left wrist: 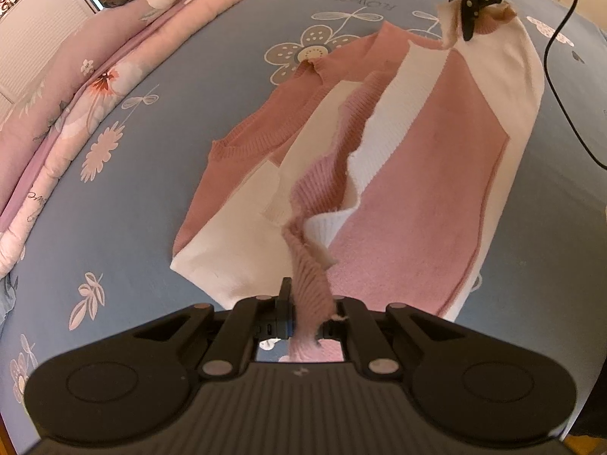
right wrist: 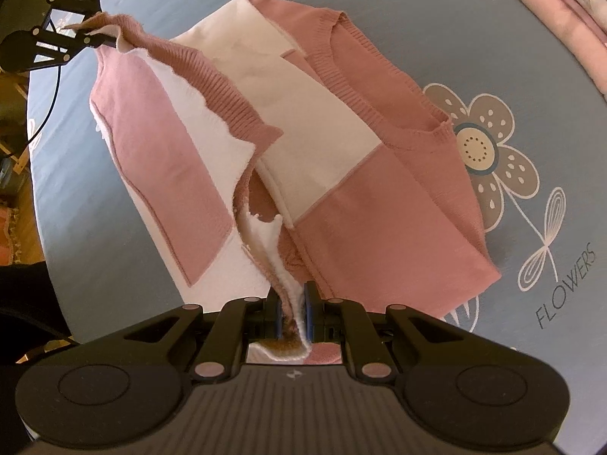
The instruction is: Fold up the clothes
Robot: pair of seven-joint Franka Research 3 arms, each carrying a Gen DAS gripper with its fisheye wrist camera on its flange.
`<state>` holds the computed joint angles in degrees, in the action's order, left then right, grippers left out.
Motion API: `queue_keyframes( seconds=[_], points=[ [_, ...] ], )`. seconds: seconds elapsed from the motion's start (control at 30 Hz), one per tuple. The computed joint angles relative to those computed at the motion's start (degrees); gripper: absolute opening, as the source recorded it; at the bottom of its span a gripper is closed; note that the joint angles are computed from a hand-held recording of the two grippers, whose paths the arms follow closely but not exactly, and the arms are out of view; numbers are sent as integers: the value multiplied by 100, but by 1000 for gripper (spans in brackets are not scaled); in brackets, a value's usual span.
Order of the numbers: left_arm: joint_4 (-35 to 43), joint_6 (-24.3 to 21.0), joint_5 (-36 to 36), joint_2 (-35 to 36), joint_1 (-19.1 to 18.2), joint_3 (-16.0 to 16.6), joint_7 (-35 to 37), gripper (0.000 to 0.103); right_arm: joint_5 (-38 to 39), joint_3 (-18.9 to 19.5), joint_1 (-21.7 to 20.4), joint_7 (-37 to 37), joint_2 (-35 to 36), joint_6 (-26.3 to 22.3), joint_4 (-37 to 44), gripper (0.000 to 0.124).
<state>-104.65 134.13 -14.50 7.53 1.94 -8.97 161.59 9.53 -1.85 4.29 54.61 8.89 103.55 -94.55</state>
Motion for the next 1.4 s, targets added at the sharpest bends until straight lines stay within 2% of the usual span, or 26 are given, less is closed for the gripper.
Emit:
queue_keyframes(
  seconds=[0.57,1.4],
  points=[
    [233,349,227,287,-18,-66,-456,5,-257,-15,42,275,23,633,-105,13],
    [1326,552,770,1265,74,-296,-1119,5,-516,-63,62,598,696,1220,617,13]
  ],
)
